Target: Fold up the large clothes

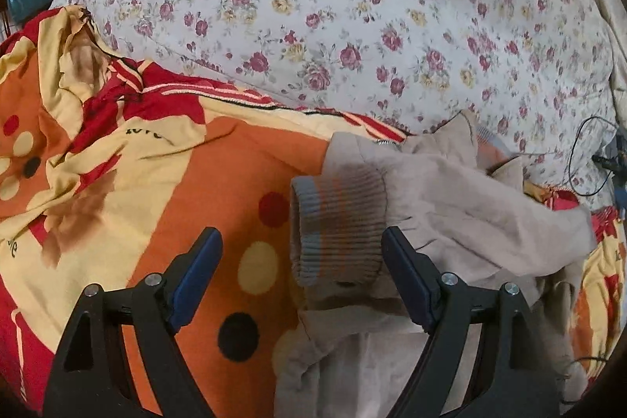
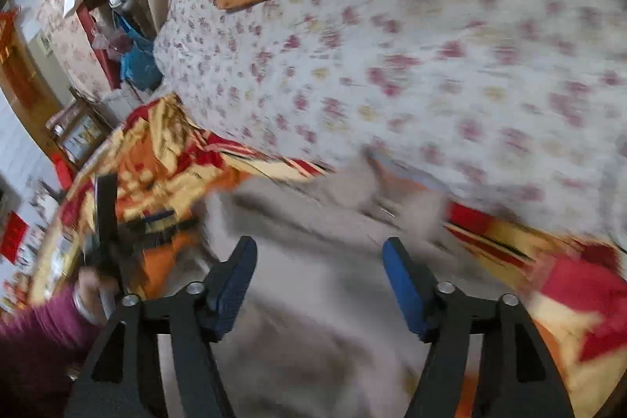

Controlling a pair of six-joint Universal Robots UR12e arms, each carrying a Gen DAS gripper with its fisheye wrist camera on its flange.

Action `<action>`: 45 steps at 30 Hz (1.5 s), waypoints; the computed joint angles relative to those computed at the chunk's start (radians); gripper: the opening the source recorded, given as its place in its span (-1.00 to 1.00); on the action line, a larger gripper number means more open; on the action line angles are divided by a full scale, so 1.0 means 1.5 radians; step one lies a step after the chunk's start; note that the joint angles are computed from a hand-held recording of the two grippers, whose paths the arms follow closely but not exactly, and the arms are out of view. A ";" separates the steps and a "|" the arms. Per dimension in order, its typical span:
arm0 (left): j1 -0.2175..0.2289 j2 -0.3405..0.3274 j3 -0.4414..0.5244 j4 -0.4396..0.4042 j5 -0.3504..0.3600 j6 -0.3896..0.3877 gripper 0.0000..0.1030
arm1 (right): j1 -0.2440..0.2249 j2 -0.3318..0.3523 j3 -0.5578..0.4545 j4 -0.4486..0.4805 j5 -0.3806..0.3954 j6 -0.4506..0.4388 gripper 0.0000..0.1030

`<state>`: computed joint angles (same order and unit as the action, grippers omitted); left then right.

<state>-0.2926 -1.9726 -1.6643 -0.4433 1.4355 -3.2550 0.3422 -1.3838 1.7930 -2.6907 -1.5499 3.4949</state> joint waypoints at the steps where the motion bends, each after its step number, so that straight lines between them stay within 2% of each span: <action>1: -0.001 0.000 -0.002 0.001 0.006 0.001 0.62 | 0.003 -0.010 0.010 0.001 -0.018 0.002 0.45; 3: 0.000 0.001 -0.004 0.001 0.016 -0.002 0.62 | 0.007 -0.035 0.048 0.000 -0.055 0.008 0.48; 5: 0.000 0.002 -0.005 0.004 0.023 -0.007 0.62 | 0.000 -0.054 0.071 0.029 -0.069 0.018 0.48; 6: -0.001 0.002 -0.005 0.005 0.028 -0.008 0.62 | -0.003 -0.055 0.076 0.034 -0.066 0.027 0.46; 8: -0.004 0.001 -0.002 0.007 0.041 -0.006 0.62 | -0.020 -0.052 0.086 0.041 -0.023 0.056 0.40; 10: -0.008 -0.001 0.003 0.012 0.051 -0.005 0.62 | -0.034 -0.040 0.089 0.008 0.008 0.092 0.24; 12: -0.013 -0.006 0.011 0.013 0.062 -0.008 0.62 | -0.039 -0.013 0.074 -0.014 -0.007 0.133 0.22; 14: -0.021 -0.021 0.034 -0.007 0.080 -0.016 0.62 | -0.040 0.030 0.026 0.046 -0.067 0.150 0.21; 16: -0.028 -0.041 0.065 -0.058 0.102 -0.017 0.62 | -0.046 0.063 0.004 0.063 -0.100 0.176 0.17; 18: -0.032 -0.055 0.082 -0.077 0.124 -0.023 0.62 | -0.055 0.076 -0.004 0.078 -0.099 0.202 0.19; 21: -0.025 -0.053 0.081 -0.077 0.110 -0.023 0.62 | -0.059 0.048 0.030 0.016 -0.075 0.230 0.21; 22: -0.021 -0.050 0.076 -0.071 0.097 -0.024 0.62 | -0.055 0.025 0.046 0.004 -0.075 0.231 0.22; 26: -0.016 -0.044 0.066 -0.071 0.078 -0.045 0.62 | -0.038 -0.036 0.088 -0.025 -0.038 0.202 0.46; 28: -0.019 -0.046 0.068 -0.080 0.084 -0.061 0.62 | -0.023 -0.034 0.085 -0.012 -0.034 0.176 0.50; 29: -0.020 -0.046 0.068 -0.080 0.085 -0.068 0.62 | -0.013 -0.021 0.071 0.022 -0.044 0.159 0.48; 30: -0.022 -0.044 0.065 -0.076 0.088 -0.075 0.62 | -0.003 -0.002 0.051 0.071 -0.071 0.146 0.38; 31: -0.023 -0.042 0.062 -0.073 0.092 -0.075 0.62 | 0.003 0.008 0.042 0.095 -0.086 0.145 0.17; 32: -0.024 -0.040 0.060 -0.072 0.094 -0.071 0.62 | 0.004 0.017 0.039 0.111 -0.088 0.152 -0.65; 33: -0.023 -0.036 0.058 -0.074 0.093 -0.064 0.62 | 0.003 0.012 0.050 0.099 -0.073 0.172 -0.87; 35: -0.020 -0.026 0.051 -0.071 0.086 -0.040 0.62 | 0.010 -0.015 0.076 0.069 -0.087 0.181 -0.88; 37: -0.021 -0.020 0.047 -0.069 0.100 -0.022 0.62 | 0.017 -0.052 0.105 0.064 -0.092 0.197 -0.89; 40: -0.019 -0.019 0.040 -0.069 0.094 -0.025 0.62 | 0.017 -0.092 0.149 0.066 -0.067 0.238 -0.93; 43: -0.018 -0.020 0.037 -0.088 0.079 -0.038 0.62 | 0.008 -0.095 0.185 0.088 0.000 0.288 -0.94; 45: -0.016 -0.015 0.033 -0.092 0.068 -0.037 0.62 | 0.007 -0.100 0.196 0.068 0.009 0.305 -0.94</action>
<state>-0.3172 -1.9953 -1.6154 -0.5819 1.5380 -3.3109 0.3530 -1.5337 2.0863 -2.5886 -1.5367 3.9527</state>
